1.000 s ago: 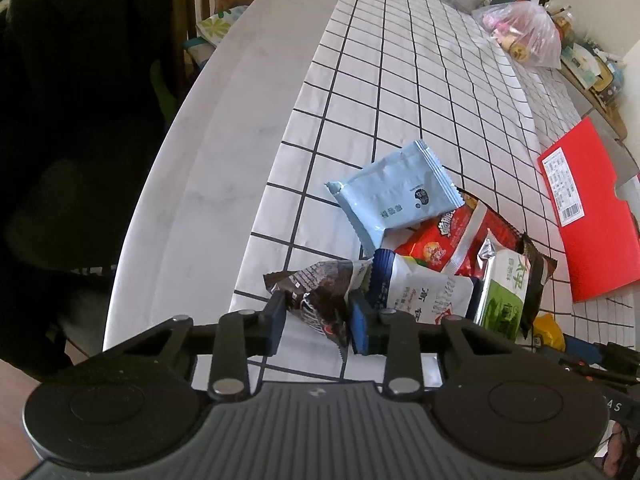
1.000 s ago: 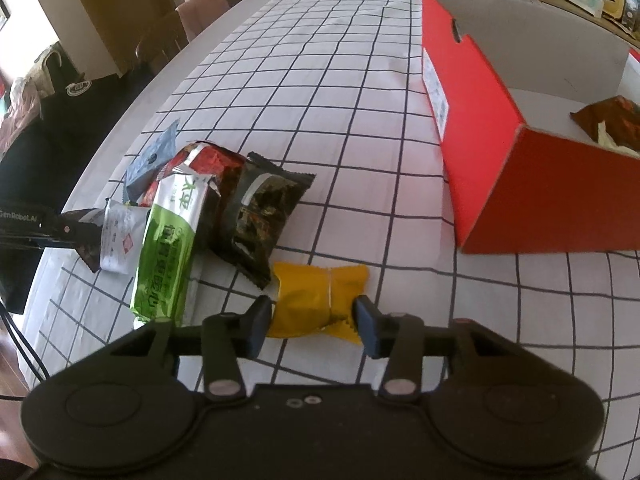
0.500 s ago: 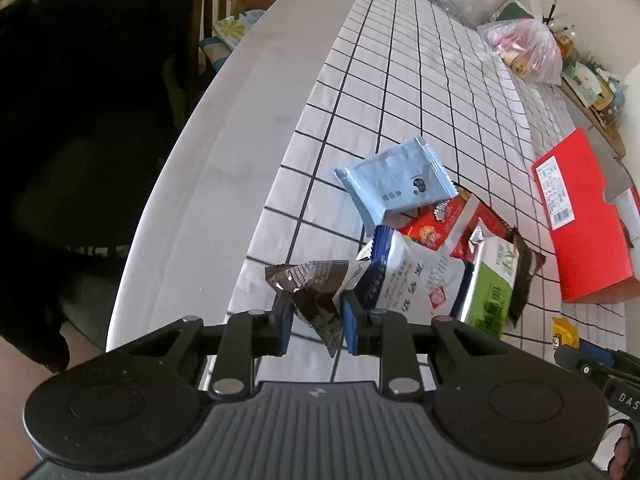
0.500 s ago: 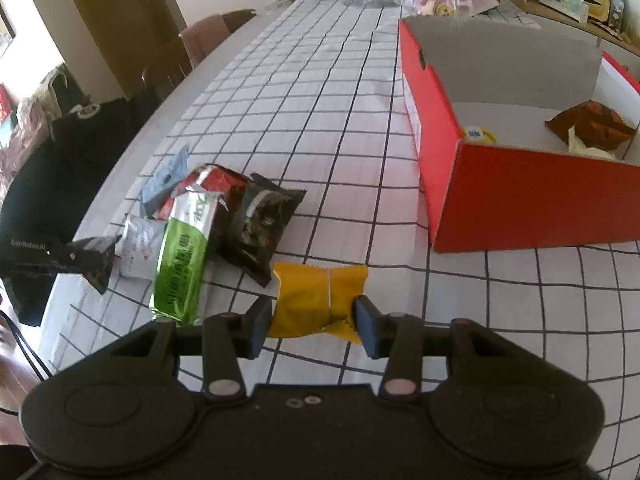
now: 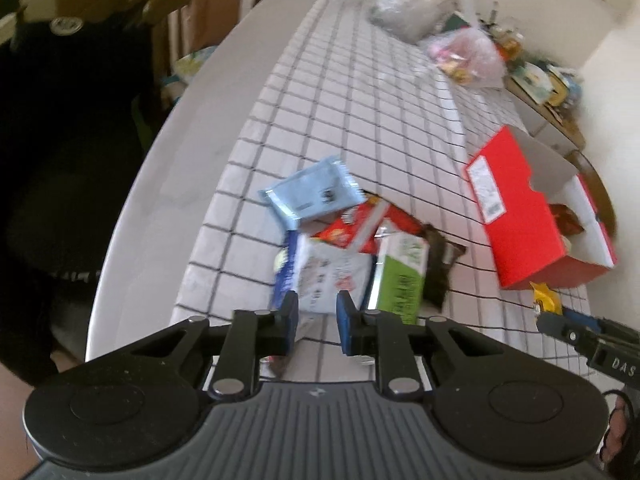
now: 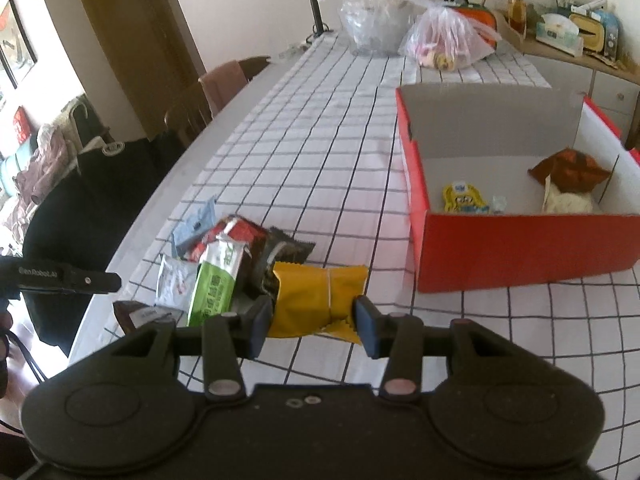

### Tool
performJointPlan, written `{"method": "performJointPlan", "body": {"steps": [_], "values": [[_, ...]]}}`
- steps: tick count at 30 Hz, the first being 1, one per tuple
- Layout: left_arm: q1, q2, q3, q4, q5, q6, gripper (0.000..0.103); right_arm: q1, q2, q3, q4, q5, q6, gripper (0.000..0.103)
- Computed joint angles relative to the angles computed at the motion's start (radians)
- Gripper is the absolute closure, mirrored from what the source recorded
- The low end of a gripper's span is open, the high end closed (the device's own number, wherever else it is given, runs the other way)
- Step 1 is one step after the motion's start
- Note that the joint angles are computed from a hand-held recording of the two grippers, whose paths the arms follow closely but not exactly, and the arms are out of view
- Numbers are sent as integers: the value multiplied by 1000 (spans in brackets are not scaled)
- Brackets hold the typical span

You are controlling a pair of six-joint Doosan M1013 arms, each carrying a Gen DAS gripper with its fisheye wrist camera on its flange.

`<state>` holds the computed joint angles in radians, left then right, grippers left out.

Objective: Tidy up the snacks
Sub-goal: 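Carry both held packets up and over into the red box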

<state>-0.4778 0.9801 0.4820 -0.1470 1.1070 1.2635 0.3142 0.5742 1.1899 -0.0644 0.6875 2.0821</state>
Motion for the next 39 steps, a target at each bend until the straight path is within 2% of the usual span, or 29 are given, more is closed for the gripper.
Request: {"method": "performJointPlan", "body": {"steps": [5,10,11,13,14,15,17,22,24,34,39], "values": [[-10,34,-60,50,68,-27,83,-5,-8,12,16,-8,-10,59],[-6,40,-59,61,101,-69,80,-8,-12,27,50,-7,-24,59],[-6,38,-53,59,99,-65,75,-7,-12,28,56,-5,-26,59],[-10,34,-39,67,94,-62,58,-7,-12,28,61,-2,-29,59],[-12,32,-33,74,90,-67,40,-6,-12,29,62,-1,-31,59],[-13,27,-20,78,79,-76,34,-6,-14,30,61,-2,-30,59],[-13,28,-17,70,77,-72,34,-6,-13,29,61,2,-27,59],[-29,114,-153,162,187,-65,34,-3,-14,30,48,9,-15,59],[-31,129,-172,169,203,-70,34,-2,-15,31,43,13,-14,59],[-35,124,-147,198,170,-59,36,0,-13,29,35,22,-1,59],[-39,105,-109,210,140,-46,58,0,-9,24,37,27,-5,59]]}}
